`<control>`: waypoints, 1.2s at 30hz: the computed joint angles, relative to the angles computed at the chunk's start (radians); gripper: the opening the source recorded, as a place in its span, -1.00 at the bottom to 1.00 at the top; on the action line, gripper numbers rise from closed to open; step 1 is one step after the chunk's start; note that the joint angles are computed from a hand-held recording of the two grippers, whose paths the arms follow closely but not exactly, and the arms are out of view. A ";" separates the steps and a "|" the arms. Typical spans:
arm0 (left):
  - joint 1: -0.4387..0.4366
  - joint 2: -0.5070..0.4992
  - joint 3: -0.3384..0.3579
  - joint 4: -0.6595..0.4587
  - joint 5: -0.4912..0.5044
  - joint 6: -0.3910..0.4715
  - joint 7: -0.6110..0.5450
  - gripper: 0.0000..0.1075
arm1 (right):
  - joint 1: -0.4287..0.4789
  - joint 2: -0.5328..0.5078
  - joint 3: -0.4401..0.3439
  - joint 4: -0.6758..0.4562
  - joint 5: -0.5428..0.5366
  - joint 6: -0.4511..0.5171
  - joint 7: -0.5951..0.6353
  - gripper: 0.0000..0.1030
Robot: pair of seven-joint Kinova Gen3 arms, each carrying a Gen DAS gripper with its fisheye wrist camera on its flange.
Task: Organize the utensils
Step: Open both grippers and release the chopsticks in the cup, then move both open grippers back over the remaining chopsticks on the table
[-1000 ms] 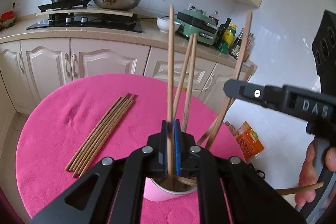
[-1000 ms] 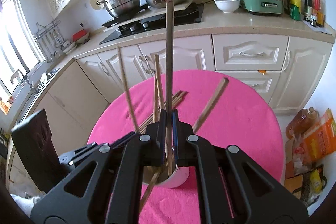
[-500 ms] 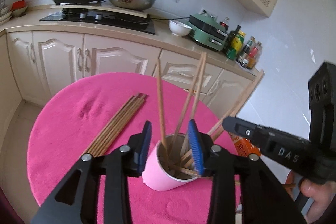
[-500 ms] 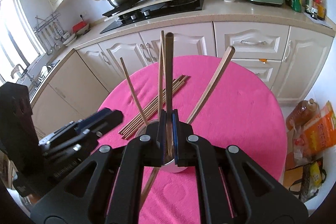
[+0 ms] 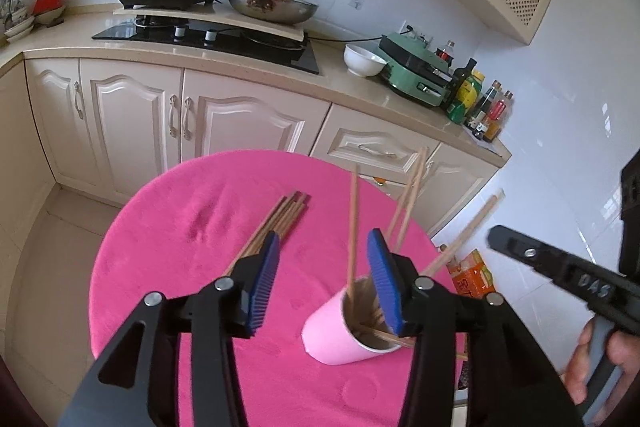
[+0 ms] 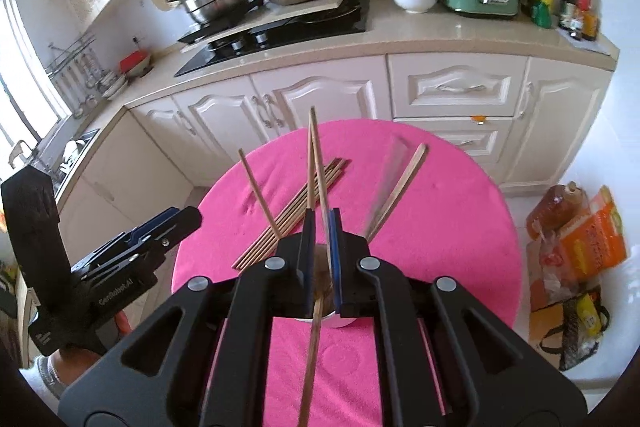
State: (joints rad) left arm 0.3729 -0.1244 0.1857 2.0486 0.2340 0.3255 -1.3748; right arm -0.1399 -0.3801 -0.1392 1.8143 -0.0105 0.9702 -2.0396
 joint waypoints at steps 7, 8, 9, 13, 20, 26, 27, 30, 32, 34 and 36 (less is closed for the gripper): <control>0.054 0.047 -0.187 -0.089 0.182 0.108 -0.285 -0.10 | 0.019 0.034 -0.097 -0.137 0.076 0.078 -0.109 -0.75; 0.057 0.057 -0.209 -0.105 0.203 0.126 -0.325 -0.10 | 0.014 0.045 -0.106 -0.151 0.083 0.080 -0.124 -0.57; 0.042 0.065 -0.212 -0.116 0.228 0.142 -0.366 -0.10 | 0.008 0.060 -0.118 -0.167 0.090 0.079 -0.144 -0.38; -0.119 0.133 -0.139 -0.197 0.301 0.235 -0.511 -0.10 | -0.025 0.153 -0.187 -0.217 0.151 0.061 -0.268 -0.19; -0.262 0.268 -0.104 -0.333 0.233 0.355 -0.583 -0.10 | -0.129 0.347 -0.223 -0.283 0.255 0.048 -0.452 -0.19; -0.334 0.376 -0.087 -0.415 0.154 0.416 -0.608 -0.10 | -0.236 0.525 -0.175 -0.321 0.293 0.057 -0.527 -0.34; -0.342 0.386 -0.082 -0.420 0.151 0.420 -0.615 -0.10 | -0.245 0.547 -0.161 -0.324 0.285 0.058 -0.529 -0.34; -0.356 0.435 -0.065 -0.454 0.135 0.435 -0.644 -0.10 | -0.280 0.634 -0.113 -0.347 0.282 0.085 -0.542 -0.34; -0.364 0.471 -0.054 -0.485 0.129 0.455 -0.664 -0.10 | -0.304 0.676 -0.077 -0.362 0.290 0.107 -0.555 -0.34; -0.376 0.506 -0.041 -0.519 0.137 0.490 -0.684 -0.10 | -0.338 0.711 -0.034 -0.382 0.324 0.141 -0.571 -0.34; -0.376 0.539 -0.033 -0.552 0.135 0.528 -0.692 -0.10 | -0.365 0.735 0.004 -0.402 0.344 0.167 -0.577 -0.34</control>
State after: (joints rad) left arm -0.0031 0.4149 0.1526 1.4971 0.3690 0.8531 -2.0672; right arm -0.5046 0.3552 -0.1351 1.4125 0.3331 1.1369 -2.6161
